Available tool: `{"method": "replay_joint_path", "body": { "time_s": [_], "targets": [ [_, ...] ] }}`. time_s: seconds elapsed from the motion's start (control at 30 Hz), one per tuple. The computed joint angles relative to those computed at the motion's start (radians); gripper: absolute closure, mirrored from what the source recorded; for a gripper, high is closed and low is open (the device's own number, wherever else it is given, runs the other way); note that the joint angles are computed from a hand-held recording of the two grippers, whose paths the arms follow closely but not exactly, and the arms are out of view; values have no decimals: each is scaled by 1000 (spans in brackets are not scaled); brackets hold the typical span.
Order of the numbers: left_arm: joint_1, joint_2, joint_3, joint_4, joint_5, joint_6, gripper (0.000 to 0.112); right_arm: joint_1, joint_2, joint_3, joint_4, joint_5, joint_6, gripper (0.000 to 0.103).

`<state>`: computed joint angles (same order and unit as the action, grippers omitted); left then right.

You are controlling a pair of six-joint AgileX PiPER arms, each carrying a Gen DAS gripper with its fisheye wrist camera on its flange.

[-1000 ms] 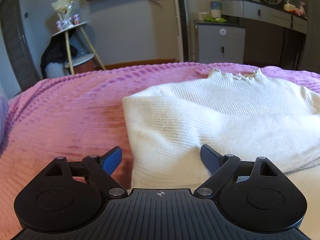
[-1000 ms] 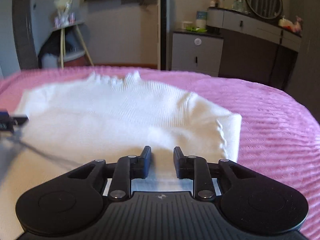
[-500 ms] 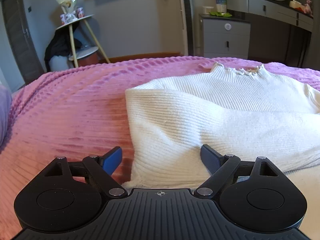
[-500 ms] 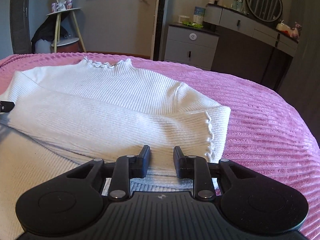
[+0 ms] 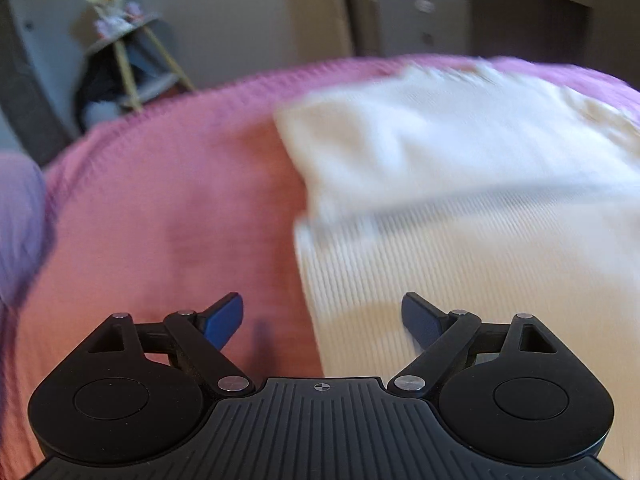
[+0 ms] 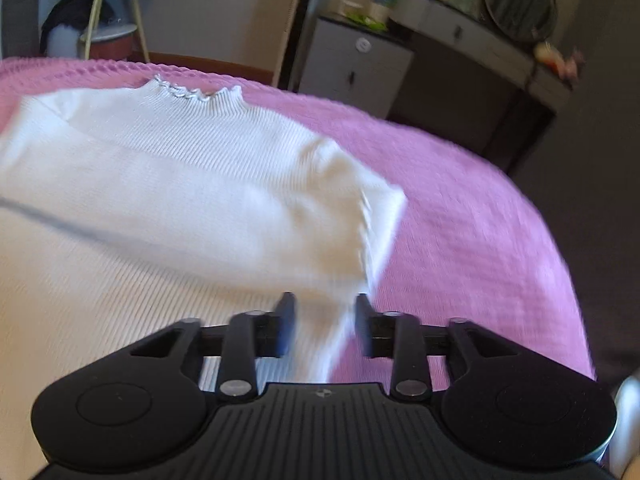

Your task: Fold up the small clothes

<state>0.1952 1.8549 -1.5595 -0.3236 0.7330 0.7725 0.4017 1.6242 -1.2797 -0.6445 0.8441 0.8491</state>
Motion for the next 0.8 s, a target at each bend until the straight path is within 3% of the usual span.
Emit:
{"method": "replay_joint_path", "body": {
  "time_s": [0.17,0.3,0.4,0.5,0.57,0.67,0.8],
  "targets": [
    [166,-133,192,-93,160,190,17,79,-346,312,197,6,11,56],
    [236,-177,244,-124,216,228,17,140,-516,453,316,35,89,56],
    [269,-173,211,-122,308,206,19,205,-584,517,332,44,184,56],
    [290,-177,196,-102,376,180,27,238,-626,535,360,51,193,57],
    [297,-189,198,-92,394,181,38,221,-653,542,409,51,170,58],
    [301,-186,187,-78,437,187,45,178,-689,565,502,27,108,60],
    [281,-174,167,-43,454,201,45,160,-687,574,567,10,42,61]
  ]
}}
